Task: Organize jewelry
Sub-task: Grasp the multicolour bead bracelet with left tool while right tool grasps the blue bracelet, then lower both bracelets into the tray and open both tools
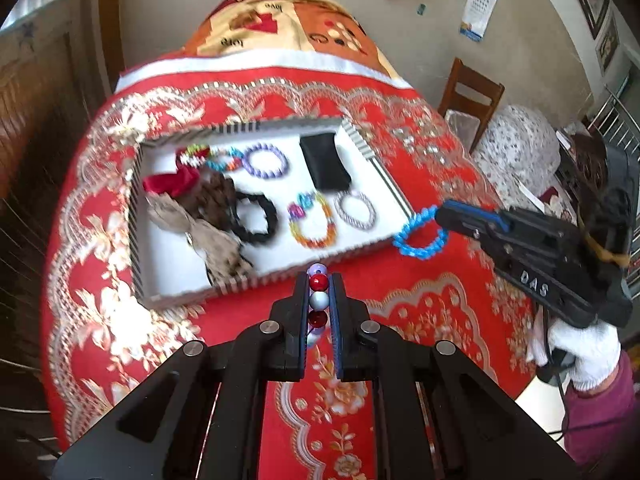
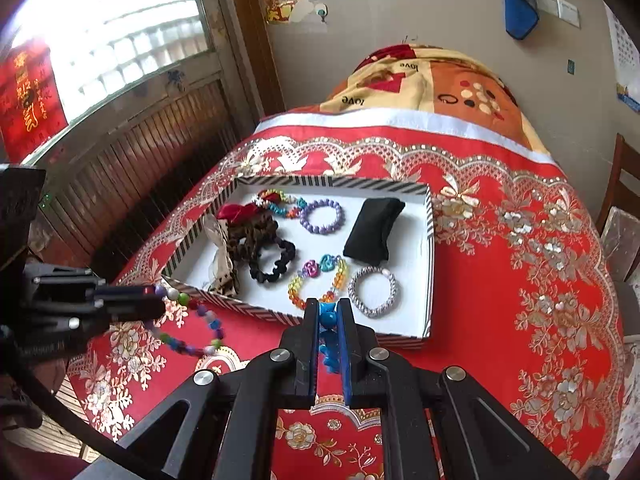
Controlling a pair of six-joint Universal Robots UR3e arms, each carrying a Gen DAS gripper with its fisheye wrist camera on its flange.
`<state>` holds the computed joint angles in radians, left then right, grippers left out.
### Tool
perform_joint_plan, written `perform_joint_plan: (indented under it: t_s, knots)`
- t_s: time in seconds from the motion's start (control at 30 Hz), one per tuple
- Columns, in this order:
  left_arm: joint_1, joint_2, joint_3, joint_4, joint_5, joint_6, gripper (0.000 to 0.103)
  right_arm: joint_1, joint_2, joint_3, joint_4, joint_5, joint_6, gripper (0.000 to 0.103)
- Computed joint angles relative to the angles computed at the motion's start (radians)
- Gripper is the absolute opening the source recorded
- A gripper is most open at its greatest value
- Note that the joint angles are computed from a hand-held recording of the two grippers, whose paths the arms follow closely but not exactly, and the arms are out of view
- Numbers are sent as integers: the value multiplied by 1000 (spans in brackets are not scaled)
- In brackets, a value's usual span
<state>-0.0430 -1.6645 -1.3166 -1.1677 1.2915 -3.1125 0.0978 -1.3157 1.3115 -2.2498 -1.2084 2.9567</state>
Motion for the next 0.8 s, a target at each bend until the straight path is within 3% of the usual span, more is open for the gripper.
perform_joint_plan:
  t_s: [0.53, 0.8]
  knots:
    - [-35, -315, 419, -53, 95, -39, 8, 20, 182, -293, 111, 2, 2, 8]
    - [-52, -567, 773, -180, 113, -62, 8, 18, 347, -527, 220, 22, -6, 8]
